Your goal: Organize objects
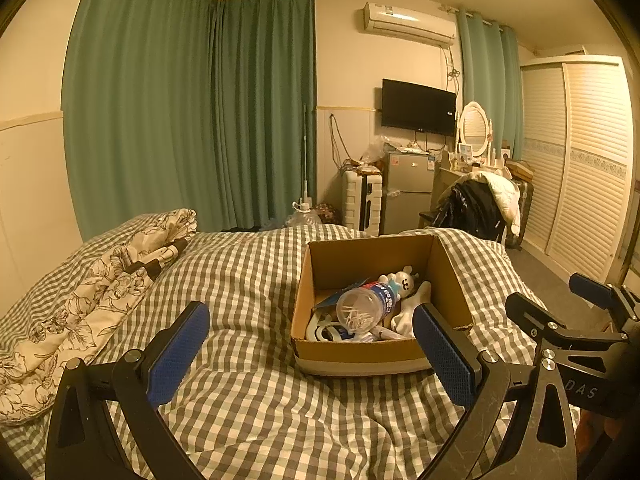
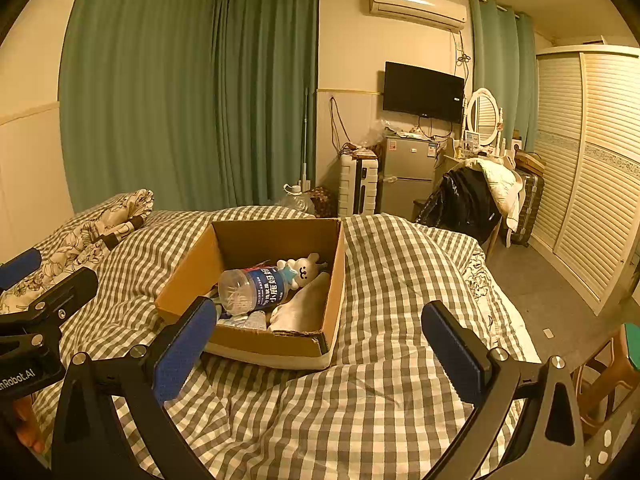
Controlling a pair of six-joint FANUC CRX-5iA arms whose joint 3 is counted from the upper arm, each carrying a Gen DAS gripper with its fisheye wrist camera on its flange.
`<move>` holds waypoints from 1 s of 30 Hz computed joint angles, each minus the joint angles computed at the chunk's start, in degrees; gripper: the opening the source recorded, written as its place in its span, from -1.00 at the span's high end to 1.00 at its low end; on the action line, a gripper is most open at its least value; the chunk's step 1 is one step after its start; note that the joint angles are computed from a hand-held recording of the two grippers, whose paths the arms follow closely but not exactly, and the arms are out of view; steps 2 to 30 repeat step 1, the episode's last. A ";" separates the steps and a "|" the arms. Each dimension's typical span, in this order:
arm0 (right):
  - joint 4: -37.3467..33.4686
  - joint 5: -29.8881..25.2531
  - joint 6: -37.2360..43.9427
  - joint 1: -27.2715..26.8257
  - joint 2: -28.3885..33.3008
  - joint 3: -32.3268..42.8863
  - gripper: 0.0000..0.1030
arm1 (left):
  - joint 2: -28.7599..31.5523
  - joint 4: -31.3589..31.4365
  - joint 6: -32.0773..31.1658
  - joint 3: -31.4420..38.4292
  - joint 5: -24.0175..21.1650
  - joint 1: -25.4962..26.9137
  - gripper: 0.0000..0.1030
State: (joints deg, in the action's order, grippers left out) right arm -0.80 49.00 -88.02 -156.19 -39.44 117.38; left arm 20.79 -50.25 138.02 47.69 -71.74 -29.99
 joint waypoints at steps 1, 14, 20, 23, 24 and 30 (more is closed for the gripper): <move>0.00 0.00 0.00 0.00 0.00 0.00 -0.99 | -0.05 -0.09 0.10 -0.06 -0.04 -0.05 -1.00; 0.00 0.00 0.00 0.00 0.00 0.00 -0.99 | -0.05 -0.09 0.10 -0.06 -0.04 -0.05 -1.00; 0.00 0.00 0.00 0.00 0.00 0.00 -0.99 | -0.05 -0.09 0.10 -0.06 -0.04 -0.05 -1.00; 0.00 0.00 0.00 0.00 0.00 0.00 -0.99 | -0.05 -0.09 0.10 -0.06 -0.04 -0.05 -1.00; 0.00 0.00 0.00 0.00 0.00 0.00 -0.99 | -0.05 -0.09 0.10 -0.06 -0.04 -0.05 -1.00; 0.00 0.00 0.00 0.00 0.00 0.00 -0.99 | -0.05 -0.09 0.10 -0.06 -0.04 -0.05 -1.00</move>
